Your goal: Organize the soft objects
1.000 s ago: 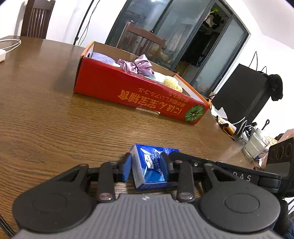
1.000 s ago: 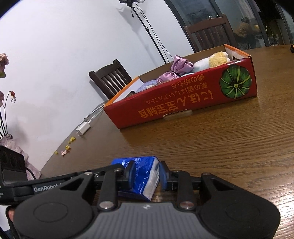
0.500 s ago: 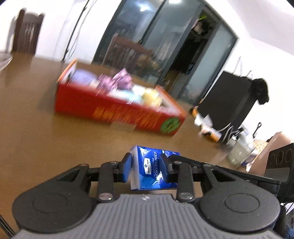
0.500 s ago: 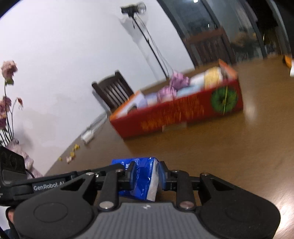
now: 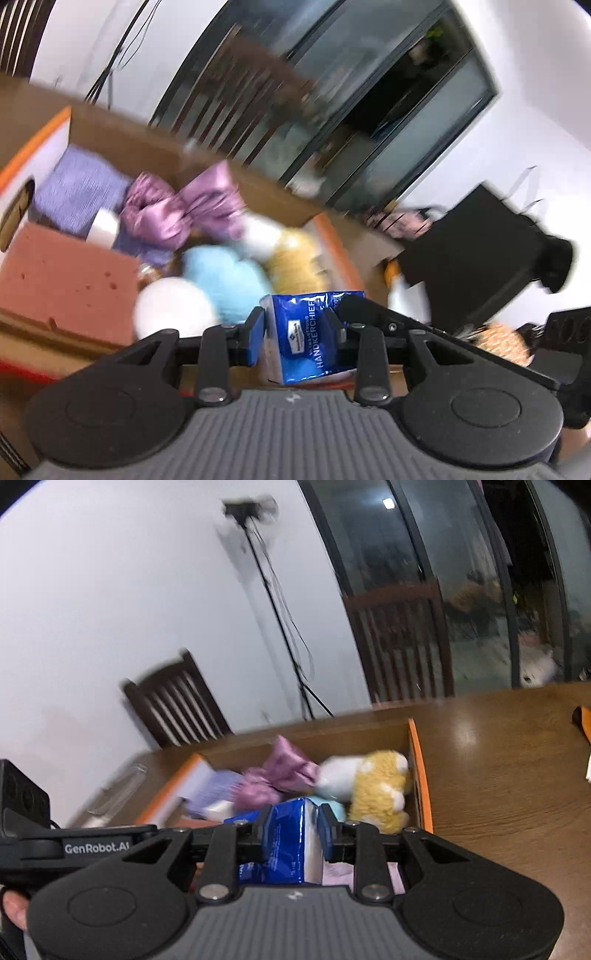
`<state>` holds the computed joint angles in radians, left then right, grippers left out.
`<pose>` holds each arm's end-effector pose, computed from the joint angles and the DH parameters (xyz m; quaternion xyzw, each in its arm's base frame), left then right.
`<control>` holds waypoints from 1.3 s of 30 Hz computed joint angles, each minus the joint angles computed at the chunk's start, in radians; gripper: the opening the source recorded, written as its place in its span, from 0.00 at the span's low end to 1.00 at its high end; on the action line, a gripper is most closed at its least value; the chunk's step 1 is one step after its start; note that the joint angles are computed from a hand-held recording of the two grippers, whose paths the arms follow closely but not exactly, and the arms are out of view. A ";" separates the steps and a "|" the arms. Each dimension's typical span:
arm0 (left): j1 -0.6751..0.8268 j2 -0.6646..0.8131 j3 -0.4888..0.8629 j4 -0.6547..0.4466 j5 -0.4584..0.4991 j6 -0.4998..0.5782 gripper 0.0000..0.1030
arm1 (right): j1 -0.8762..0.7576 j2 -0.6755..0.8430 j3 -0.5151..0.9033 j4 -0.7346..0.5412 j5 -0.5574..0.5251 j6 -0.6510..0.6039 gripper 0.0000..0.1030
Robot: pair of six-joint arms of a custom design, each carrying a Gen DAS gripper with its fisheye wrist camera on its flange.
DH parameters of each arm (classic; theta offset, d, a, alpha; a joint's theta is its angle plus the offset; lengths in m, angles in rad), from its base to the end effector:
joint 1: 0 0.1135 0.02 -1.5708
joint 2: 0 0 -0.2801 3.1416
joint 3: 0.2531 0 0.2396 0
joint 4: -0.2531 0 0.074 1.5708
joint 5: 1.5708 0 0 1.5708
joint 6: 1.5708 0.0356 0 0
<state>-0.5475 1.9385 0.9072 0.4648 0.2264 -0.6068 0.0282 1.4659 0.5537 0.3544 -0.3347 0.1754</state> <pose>0.3229 -0.2062 0.1483 0.0285 0.8722 -0.3439 0.3467 0.2710 0.0193 0.1884 -0.0172 0.8658 0.1935 0.4611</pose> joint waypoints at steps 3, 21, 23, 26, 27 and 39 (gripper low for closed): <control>0.016 0.036 0.032 -0.069 -0.032 0.072 0.33 | 0.042 0.158 0.077 -0.001 0.023 -0.007 0.22; -0.105 0.002 -0.017 -0.072 -0.279 0.167 0.35 | 0.060 0.300 0.041 0.159 0.035 -0.220 0.28; -0.113 -0.072 -0.046 -0.105 -0.271 0.156 0.52 | 0.059 0.272 0.042 0.126 0.052 -0.186 0.35; -0.151 -0.232 -0.113 -0.146 -0.324 0.192 0.55 | 0.077 0.146 0.025 0.026 0.117 -0.143 0.36; -0.166 -0.293 -0.129 -0.179 -0.350 0.203 0.56 | 0.082 0.084 0.004 0.006 0.136 -0.138 0.36; -0.443 -0.744 -0.336 -0.324 -1.038 0.298 0.90 | 0.008 -0.742 -0.023 -0.597 0.158 -0.245 0.71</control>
